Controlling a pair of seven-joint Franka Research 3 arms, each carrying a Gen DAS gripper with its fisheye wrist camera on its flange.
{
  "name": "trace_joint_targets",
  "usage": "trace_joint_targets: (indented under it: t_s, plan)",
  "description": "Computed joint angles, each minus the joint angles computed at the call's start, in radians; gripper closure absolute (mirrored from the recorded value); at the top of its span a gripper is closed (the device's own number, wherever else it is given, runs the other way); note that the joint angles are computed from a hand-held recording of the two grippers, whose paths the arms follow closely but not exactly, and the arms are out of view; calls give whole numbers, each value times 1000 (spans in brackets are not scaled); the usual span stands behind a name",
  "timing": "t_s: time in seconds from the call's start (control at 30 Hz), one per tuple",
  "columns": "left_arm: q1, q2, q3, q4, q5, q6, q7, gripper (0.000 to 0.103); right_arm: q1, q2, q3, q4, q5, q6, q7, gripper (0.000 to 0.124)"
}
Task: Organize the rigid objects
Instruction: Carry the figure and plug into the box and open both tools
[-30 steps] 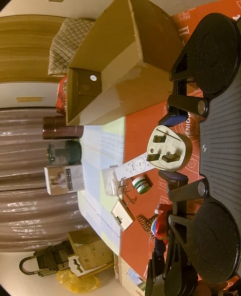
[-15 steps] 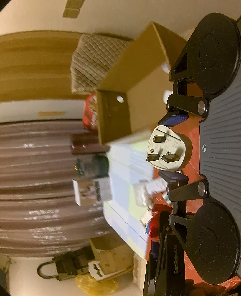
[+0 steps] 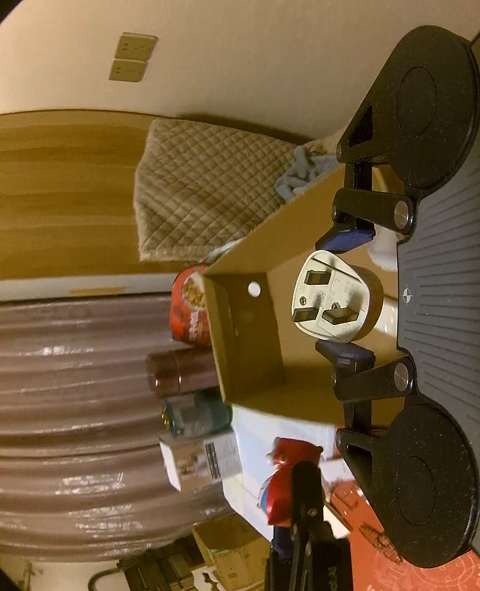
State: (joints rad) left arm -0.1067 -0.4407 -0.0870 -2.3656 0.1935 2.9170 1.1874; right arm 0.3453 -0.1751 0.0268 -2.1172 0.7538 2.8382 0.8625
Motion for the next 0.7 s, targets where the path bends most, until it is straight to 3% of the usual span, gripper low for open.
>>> trace_joint_targets:
  t_s: [0.3, 0.7]
  plan:
    - [8, 167, 4, 151, -20, -41, 47, 64, -54, 140, 11, 142, -64, -116, 25, 77]
    - [37, 263, -12, 229, -32, -107, 107, 64, -89, 238, 37, 250, -182, -212, 105, 77]
